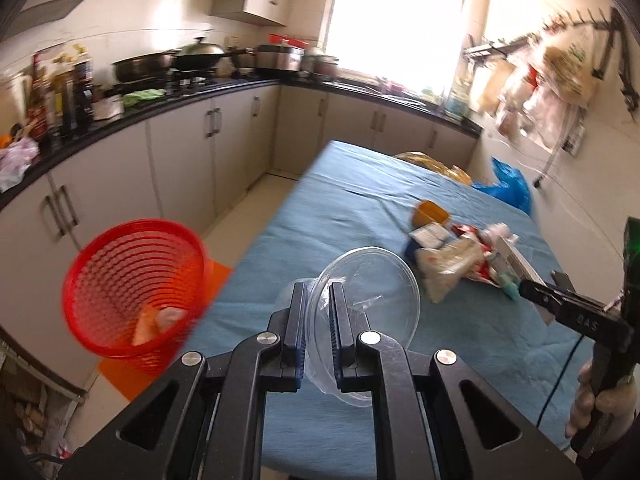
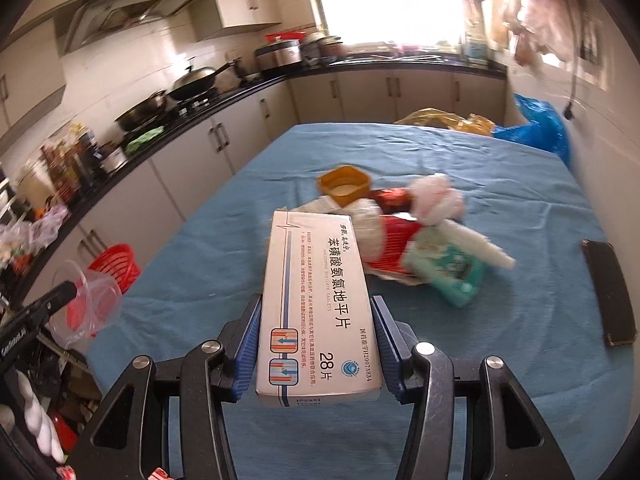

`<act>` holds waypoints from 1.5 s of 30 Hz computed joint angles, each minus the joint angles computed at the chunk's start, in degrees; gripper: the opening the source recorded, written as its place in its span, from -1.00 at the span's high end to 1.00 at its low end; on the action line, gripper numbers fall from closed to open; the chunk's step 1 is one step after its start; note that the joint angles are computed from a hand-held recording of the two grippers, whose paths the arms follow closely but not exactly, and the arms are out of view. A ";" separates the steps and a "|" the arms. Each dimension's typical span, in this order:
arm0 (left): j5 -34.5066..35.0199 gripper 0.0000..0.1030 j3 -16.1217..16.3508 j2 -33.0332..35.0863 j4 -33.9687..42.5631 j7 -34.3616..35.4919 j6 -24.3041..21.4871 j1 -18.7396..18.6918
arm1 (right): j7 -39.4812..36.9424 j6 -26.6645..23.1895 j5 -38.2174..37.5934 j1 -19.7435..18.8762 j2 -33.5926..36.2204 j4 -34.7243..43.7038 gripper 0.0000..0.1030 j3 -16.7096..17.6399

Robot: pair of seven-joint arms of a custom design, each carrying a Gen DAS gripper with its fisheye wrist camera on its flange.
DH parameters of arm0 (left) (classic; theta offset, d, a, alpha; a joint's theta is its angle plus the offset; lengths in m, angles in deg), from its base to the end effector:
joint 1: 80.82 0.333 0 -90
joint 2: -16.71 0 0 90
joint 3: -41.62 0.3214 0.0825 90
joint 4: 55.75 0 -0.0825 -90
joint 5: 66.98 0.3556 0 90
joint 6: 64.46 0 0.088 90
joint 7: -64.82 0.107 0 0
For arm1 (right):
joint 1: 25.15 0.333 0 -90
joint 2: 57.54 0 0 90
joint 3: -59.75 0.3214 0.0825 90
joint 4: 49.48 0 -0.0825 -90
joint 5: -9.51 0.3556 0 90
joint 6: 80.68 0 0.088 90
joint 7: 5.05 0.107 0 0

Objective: Collect trash
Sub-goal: 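Carry the bowl and medicine box to the red basket and release both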

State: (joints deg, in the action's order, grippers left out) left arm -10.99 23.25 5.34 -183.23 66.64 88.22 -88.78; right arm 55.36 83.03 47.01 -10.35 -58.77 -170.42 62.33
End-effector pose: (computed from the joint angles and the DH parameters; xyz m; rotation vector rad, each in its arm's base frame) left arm 0.4370 -0.2536 0.5301 -1.9232 1.4030 -0.8827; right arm 0.5418 0.1350 0.5259 -1.8521 1.4230 -0.3870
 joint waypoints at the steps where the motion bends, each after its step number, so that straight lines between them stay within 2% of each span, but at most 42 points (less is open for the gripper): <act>1: 0.03 0.81 0.35 -1.02 -1.08 -0.45 -0.04 0.27 | 0.01 -0.15 -0.21 0.35 0.13 0.24 -0.08 0.37; 6: -1.02 0.81 1.59 -6.84 -7.09 -1.40 -0.28 3.65 | 0.67 -1.39 -1.71 2.26 2.11 3.01 -0.08 2.29; 11: -2.34 0.81 2.52 -9.80 -10.56 0.62 0.32 8.36 | 1.72 -3.29 -3.80 4.07 5.96 7.67 -0.08 4.67; 15: -3.13 0.81 4.09 -9.62 -11.94 2.03 3.55 12.23 | 2.01 -6.54 -3.99 5.29 11.32 14.56 -0.08 7.28; 19: -2.90 0.81 4.29 -8.38 -12.29 2.31 6.10 15.79 | 2.66 -8.20 -4.35 6.37 16.87 21.21 -0.08 9.87; 28: -0.86 0.79 4.85 -6.36 -12.47 0.91 9.25 20.38 | 6.03 -15.34 -5.20 8.79 30.40 38.82 -0.11 14.12; 29: -0.77 0.76 4.90 -6.50 -12.63 0.73 9.34 20.53 | 6.11 -16.05 -4.76 8.81 31.72 40.48 -0.12 14.70; 30: -0.74 0.58 5.00 -6.70 -12.94 0.58 9.58 20.66 | 6.41 -16.44 -4.62 8.97 32.55 41.58 -0.15 14.91; 31: -0.53 0.27 4.96 -6.96 -13.31 0.13 9.93 20.91 | 6.73 -16.99 -4.49 9.13 33.43 42.68 -0.21 15.13; 33: 0.55 -0.02 4.37 -7.66 -13.88 -1.48 10.21 21.73 | 7.33 -17.46 -4.58 9.49 34.27 43.62 -0.26 15.18; 40: -0.09 -0.08 3.34 -9.98 -15.31 -2.01 8.48 21.59 | 7.25 -14.60 -4.85 8.96 30.19 37.32 -0.30 14.32; 45: 0.58 -0.24 0.74 -12.19 -15.45 -3.51 2.42 20.61 | 7.24 -10.91 -5.62 8.14 25.54 30.36 -0.36 13.21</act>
State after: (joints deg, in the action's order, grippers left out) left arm -10.42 23.99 -6.85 -198.67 63.13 90.64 -68.17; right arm 62.60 72.12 41.39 -2.21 -33.23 -140.06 75.54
